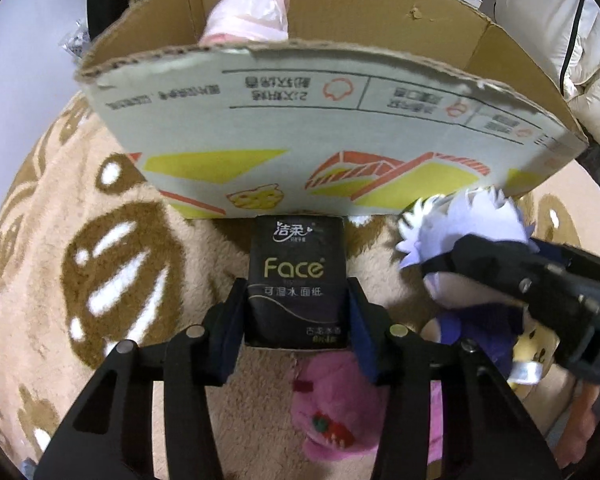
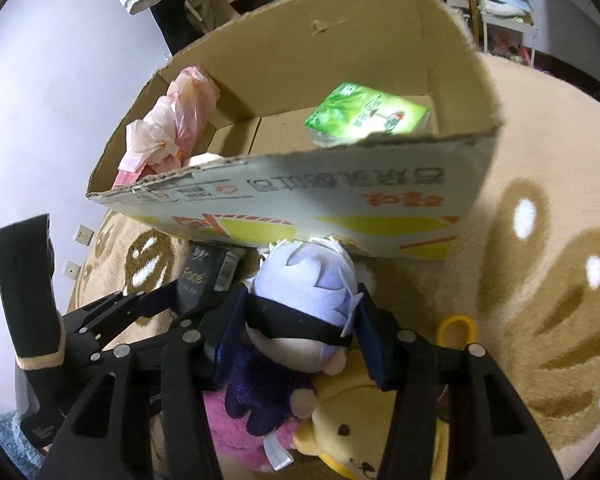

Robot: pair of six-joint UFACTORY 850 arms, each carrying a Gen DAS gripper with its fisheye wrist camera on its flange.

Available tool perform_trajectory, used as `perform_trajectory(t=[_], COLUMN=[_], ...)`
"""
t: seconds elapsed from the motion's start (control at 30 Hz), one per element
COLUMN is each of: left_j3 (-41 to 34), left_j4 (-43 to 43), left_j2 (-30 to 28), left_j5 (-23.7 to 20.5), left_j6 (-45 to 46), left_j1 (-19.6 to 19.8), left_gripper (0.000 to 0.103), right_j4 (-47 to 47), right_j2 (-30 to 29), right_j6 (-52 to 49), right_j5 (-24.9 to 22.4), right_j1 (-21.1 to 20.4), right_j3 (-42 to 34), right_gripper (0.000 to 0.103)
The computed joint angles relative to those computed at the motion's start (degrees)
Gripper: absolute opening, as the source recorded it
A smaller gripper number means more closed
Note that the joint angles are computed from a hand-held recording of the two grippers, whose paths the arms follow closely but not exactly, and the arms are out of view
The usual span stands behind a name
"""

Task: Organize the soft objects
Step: 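Grasp the Face pack with the left tool while the right tool grasps the white-haired doll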

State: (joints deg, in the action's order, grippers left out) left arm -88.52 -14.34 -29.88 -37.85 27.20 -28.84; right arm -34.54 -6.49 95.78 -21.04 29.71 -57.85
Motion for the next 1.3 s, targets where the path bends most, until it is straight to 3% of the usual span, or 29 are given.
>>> perform_trajectory(t=[0.5, 0.9, 1.23, 1.3], left_j3=[10.3, 13.5, 14.1, 13.6], left_j4=[-0.1, -13.0, -31.6, -31.3], left_j2=[12.8, 18.6, 21.5, 21.4], left_j5=[11.0, 20.7, 26.9, 27.6], left_j6=[-2.2, 8.4, 27.2, 26.8], left_j1=[0.5, 1.7, 2.2, 2.1], left_gripper=[0.045, 0.045, 0.045, 0.045], right_j4=[-19.6, -25.5, -35.7, -37.2], right_j2=[5.4, 6.1, 4.5, 4.3], right_j6=[18.2, 15.7, 15.7, 15.9], right_j5=[-8.6, -30.3, -42.4, -43.7], right_j1=[4.5, 13.2, 17.7, 17.9], right_j3=[1.5, -3.3, -6.6, -7.0], right_gripper=[0.055, 0.055, 0.055, 0.055])
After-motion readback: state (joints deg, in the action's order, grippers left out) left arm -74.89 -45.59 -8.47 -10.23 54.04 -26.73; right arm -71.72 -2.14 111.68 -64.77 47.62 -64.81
